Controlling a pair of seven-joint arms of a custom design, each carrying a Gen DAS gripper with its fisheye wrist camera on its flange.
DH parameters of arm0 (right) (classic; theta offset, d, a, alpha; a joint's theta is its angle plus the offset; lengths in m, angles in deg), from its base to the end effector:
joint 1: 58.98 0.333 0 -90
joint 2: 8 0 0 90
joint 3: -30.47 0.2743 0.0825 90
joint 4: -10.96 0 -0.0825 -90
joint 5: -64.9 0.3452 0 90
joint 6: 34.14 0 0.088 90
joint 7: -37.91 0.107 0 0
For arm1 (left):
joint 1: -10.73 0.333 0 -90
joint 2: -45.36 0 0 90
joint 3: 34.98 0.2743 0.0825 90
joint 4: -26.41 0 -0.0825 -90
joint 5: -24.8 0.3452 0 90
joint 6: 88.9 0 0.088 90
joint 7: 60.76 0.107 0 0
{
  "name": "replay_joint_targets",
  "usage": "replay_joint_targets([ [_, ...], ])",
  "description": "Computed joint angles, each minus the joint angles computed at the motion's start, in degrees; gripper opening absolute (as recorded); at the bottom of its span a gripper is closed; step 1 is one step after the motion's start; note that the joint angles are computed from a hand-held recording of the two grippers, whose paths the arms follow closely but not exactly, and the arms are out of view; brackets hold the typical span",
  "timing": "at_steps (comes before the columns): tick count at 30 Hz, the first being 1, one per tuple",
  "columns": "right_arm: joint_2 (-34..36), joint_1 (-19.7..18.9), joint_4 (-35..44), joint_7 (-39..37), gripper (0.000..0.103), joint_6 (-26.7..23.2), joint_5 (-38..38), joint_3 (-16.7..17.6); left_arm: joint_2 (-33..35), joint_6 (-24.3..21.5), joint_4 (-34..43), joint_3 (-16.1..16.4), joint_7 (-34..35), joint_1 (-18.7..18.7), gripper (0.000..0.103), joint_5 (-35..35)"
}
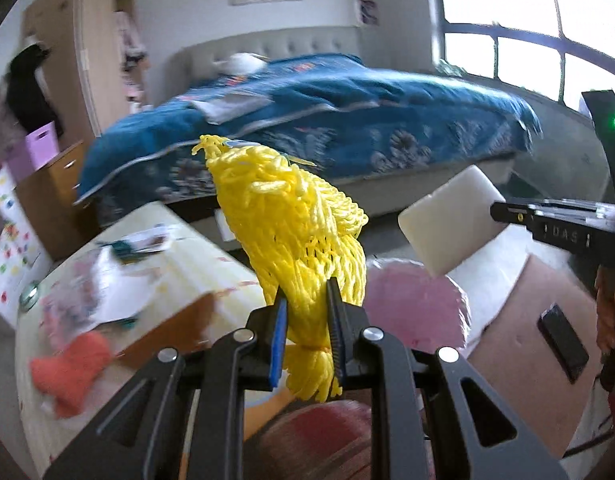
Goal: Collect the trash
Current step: 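Carry both items to the pink-lined bin and open both tools to drop them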
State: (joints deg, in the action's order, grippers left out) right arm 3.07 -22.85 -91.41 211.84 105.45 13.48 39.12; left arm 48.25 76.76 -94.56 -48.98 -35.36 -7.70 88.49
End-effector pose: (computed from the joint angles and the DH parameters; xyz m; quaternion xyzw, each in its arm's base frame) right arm 0.4378 0.4239 0.4695 -0.6080 0.6884 -0.2486 0.3078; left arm 0.4345 -0.3369 0.4321 -0.4888 0.7598 -0.3240 0.2806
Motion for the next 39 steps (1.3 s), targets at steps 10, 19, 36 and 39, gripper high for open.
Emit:
replay_joint_targets([
  [10, -0.18, -3.84, -5.51, -0.94, 0.022, 1.87, 5.14, -0.72, 15.32, -4.23, 14.69, 0.13, 15.08, -4.99, 0.022, -10.99],
  [19, 3.73, -5.15, -3.86, -5.66, 0.035, 5.41, 10.44, -1.48, 17.27, -6.15, 16.47, 1.69, 18.91, -5.76, 0.064, -18.06],
  [36, 6.13, -1.3, 5.32, -9.3, 0.035, 8.02, 11.93, 0.32, -5.47, -2.84, -6.61, 1.75, 1.77, 1.44, 0.067, -9.56],
  [39, 10.1, 1.15, 12.53, -13.26, 0.041, 6.61, 13.12, 0.71, -11.23, -3.3, -11.99, 1.22, -1.64, 4.12, 0.069, -8.35],
])
